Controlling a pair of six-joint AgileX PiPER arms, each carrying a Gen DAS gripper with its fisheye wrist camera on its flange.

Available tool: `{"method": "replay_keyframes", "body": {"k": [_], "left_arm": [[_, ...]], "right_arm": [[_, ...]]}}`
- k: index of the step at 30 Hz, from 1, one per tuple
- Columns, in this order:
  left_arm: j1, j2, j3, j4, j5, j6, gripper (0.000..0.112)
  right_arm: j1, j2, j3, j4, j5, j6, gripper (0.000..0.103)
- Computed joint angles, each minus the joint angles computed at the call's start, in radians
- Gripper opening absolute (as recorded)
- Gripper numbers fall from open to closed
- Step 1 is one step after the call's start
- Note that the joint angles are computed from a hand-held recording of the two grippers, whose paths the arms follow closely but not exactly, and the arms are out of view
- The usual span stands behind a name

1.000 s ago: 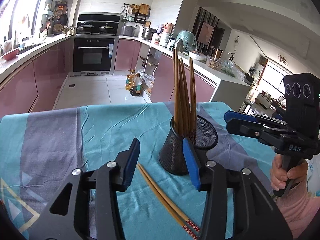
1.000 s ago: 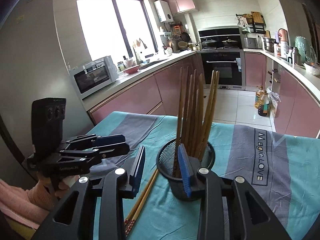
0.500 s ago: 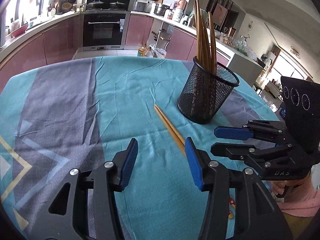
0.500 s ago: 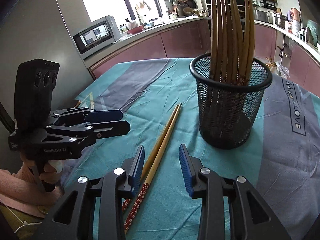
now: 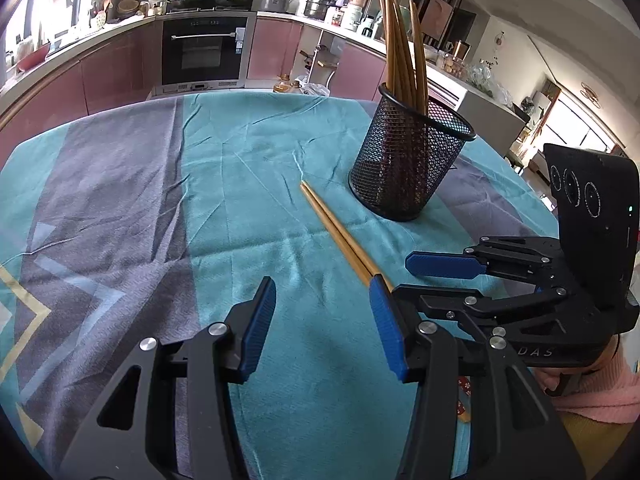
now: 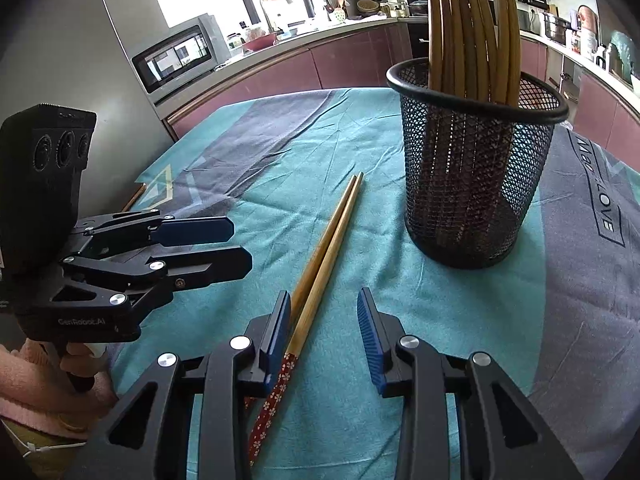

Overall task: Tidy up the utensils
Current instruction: 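Position both open tools over the last two chopsticks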

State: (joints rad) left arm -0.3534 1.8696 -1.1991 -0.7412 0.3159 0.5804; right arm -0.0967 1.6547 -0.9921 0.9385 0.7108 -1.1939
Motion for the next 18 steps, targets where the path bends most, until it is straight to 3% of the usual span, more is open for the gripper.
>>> {"method": "replay_keyframes", "body": {"k": [18], "left_arm": [[-0.025, 0.035, -0.053, 0.113, 0.031, -0.099, 0.048]], "right_arm": [[0.005, -0.003, 0.003, -0.035, -0.042, 0.042, 0.028]]}}
